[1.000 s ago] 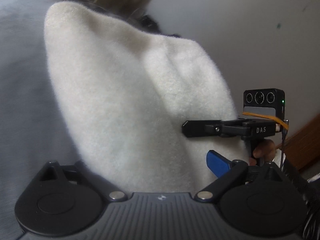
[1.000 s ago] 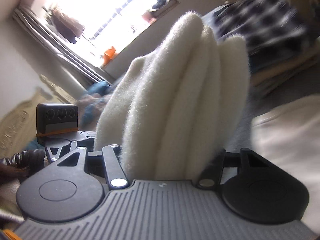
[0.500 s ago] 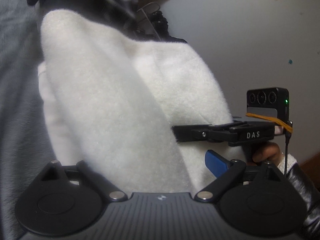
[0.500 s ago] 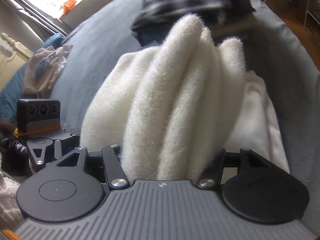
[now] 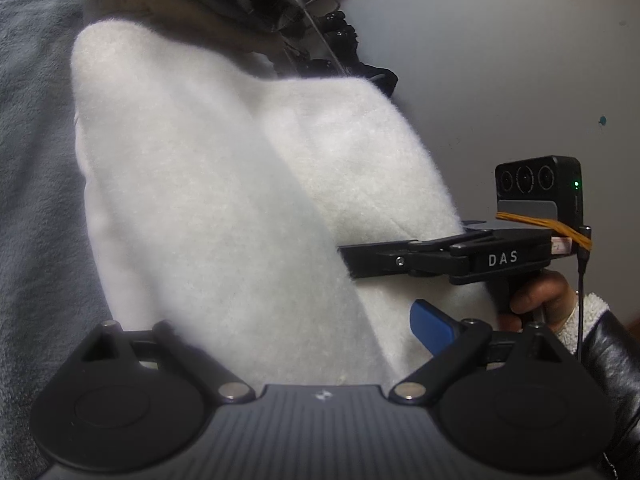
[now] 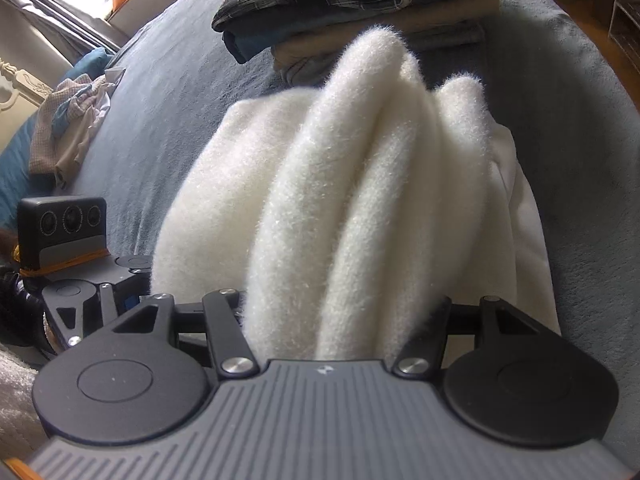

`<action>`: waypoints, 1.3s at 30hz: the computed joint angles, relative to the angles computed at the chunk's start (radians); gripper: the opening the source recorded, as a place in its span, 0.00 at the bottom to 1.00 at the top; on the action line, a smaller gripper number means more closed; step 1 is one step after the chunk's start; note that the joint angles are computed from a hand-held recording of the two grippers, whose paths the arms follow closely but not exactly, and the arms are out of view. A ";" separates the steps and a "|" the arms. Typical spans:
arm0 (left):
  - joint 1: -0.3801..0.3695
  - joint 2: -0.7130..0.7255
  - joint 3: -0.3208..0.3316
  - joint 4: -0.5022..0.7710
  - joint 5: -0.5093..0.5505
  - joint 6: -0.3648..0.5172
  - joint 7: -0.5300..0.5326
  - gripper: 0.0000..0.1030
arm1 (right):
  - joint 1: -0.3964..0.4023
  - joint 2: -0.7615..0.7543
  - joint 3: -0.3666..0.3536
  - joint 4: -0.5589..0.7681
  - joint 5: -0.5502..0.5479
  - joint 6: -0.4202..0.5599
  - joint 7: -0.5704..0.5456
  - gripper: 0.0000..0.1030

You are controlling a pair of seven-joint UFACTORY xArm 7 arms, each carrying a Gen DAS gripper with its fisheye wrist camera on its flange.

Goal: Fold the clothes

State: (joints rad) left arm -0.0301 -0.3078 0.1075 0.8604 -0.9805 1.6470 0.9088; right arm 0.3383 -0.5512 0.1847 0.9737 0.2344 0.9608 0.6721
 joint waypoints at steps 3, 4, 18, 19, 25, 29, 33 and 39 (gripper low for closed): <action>0.002 -0.003 0.001 -0.015 0.005 -0.003 0.014 0.93 | -0.002 0.011 0.002 0.003 -0.003 -0.003 0.004 0.58; 0.002 -0.002 0.003 -0.019 0.009 0.000 0.026 0.93 | -0.006 0.023 0.007 0.010 -0.010 0.002 0.012 0.60; 0.123 0.181 0.024 0.151 0.075 0.257 0.114 0.93 | -0.098 -0.131 0.094 -0.033 -0.197 0.152 0.253 0.99; 0.131 0.189 0.024 0.160 0.085 0.274 0.128 0.93 | -0.109 -0.162 0.112 -0.039 -0.217 0.160 0.289 0.99; 0.178 0.259 0.024 0.283 0.111 0.345 0.248 0.92 | -0.321 -0.351 0.451 0.029 -0.502 0.376 0.673 0.98; 0.236 0.222 0.055 0.306 0.026 0.279 0.460 0.92 | -0.513 -0.439 0.704 0.174 -0.562 0.589 0.904 0.76; 0.187 0.109 0.021 0.214 -0.060 0.215 0.657 0.93 | -0.615 -0.510 0.805 0.235 -0.508 0.570 0.944 0.47; 0.067 -0.074 -0.049 -0.024 -0.078 -0.067 0.787 0.95 | -0.645 -0.550 0.817 0.112 -0.357 0.531 0.939 0.22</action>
